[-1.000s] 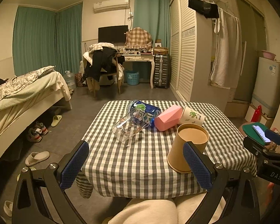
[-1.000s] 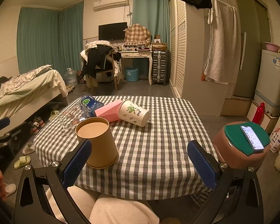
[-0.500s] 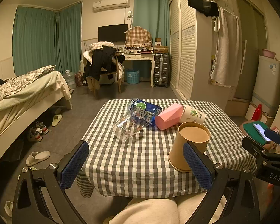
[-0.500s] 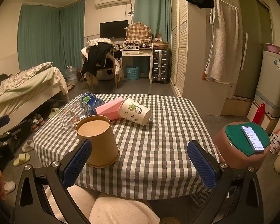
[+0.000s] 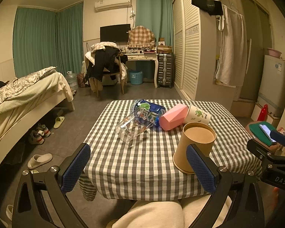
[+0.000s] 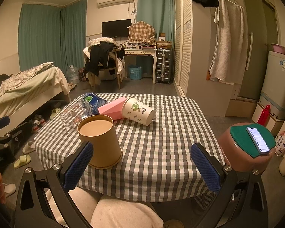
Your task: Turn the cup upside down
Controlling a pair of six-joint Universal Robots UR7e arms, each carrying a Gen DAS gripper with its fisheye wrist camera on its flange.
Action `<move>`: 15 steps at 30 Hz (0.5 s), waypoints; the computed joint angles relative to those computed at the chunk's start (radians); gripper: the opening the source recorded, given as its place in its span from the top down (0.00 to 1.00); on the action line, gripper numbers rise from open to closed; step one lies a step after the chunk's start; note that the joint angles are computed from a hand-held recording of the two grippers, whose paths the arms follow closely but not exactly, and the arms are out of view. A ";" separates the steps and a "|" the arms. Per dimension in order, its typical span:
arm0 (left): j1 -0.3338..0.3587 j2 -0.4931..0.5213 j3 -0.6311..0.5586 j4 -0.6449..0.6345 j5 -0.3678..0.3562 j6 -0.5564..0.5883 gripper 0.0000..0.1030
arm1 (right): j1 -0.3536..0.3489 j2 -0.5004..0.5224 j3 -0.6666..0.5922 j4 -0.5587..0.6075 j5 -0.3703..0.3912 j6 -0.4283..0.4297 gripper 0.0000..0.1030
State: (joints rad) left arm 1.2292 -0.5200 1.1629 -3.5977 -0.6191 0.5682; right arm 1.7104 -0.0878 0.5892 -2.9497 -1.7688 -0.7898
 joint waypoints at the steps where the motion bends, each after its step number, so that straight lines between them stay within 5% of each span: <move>1: 0.001 0.001 0.001 -0.003 -0.001 0.001 0.00 | 0.000 0.001 -0.002 0.001 0.000 0.001 0.00; 15: 0.003 0.000 0.005 -0.002 -0.002 -0.001 0.00 | -0.001 -0.002 0.004 -0.001 0.001 0.001 0.00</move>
